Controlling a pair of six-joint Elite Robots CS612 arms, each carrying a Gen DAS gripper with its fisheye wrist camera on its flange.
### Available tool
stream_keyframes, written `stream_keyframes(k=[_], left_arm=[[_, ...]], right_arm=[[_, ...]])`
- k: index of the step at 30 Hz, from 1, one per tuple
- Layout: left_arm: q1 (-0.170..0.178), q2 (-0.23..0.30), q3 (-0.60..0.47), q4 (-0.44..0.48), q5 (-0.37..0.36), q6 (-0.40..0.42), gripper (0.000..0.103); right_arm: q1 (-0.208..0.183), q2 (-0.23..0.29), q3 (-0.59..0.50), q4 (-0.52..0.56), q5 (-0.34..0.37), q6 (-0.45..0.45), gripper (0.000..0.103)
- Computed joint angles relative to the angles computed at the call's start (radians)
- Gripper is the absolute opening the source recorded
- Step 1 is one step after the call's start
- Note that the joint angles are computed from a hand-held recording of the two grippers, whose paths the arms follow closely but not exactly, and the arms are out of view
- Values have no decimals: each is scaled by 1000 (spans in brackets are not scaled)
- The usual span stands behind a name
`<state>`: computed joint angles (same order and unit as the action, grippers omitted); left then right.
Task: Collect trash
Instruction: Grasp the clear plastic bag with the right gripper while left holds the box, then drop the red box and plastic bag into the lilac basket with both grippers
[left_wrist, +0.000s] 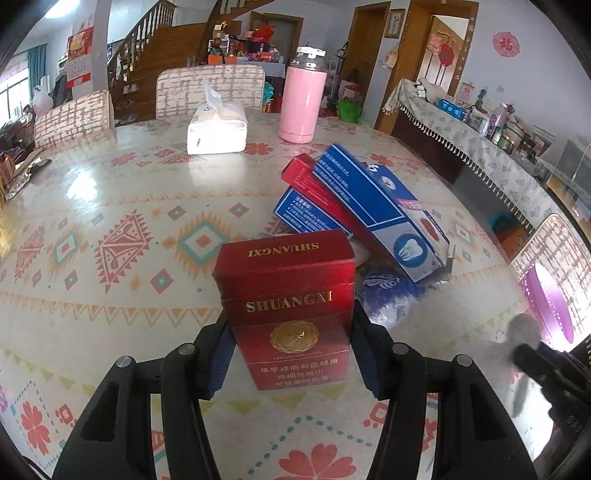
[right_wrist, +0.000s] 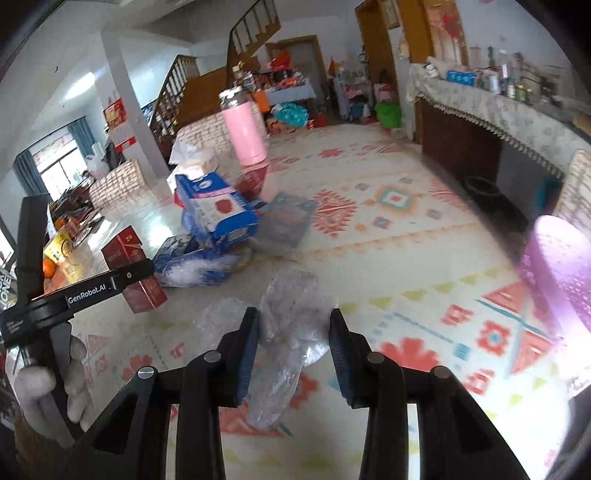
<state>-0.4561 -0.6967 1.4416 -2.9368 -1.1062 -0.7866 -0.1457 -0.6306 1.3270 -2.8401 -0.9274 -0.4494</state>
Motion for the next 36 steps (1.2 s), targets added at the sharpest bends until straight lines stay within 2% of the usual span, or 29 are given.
stream_keyframes(k=[3,8,11,15,19,23,27,31,36], left_arm=[[-3,4,-7,9,5,10,57],[-10,13,-23,38,17,31,57],[-20,19,-33,59,59,51,57],[-26,17,-44,78,70,55,56],[-50,12,-54,53,79,112,56],[-74,21,-99,36,46,186,56],[-90,53,-186,50,-13,253,56],[-94,109,-314,95,-118,289,56],[-96,214,-532,203,-242,317,56]], right_arm=[[-16,-12,33,-77,-19,21,41],[-45,-24,65,-138,-29,43,41],[-61,-22,70,-173,-42,67,41],[-90,-14,58,-184,-29,103,41],[-120,-1,38,-187,-14,140,41],[-143,16,11,-189,-1,169,41],[-166,33,-18,-195,25,207,41],[-187,47,-50,-214,26,239,41],[-205,77,-117,-218,-2,287,41]])
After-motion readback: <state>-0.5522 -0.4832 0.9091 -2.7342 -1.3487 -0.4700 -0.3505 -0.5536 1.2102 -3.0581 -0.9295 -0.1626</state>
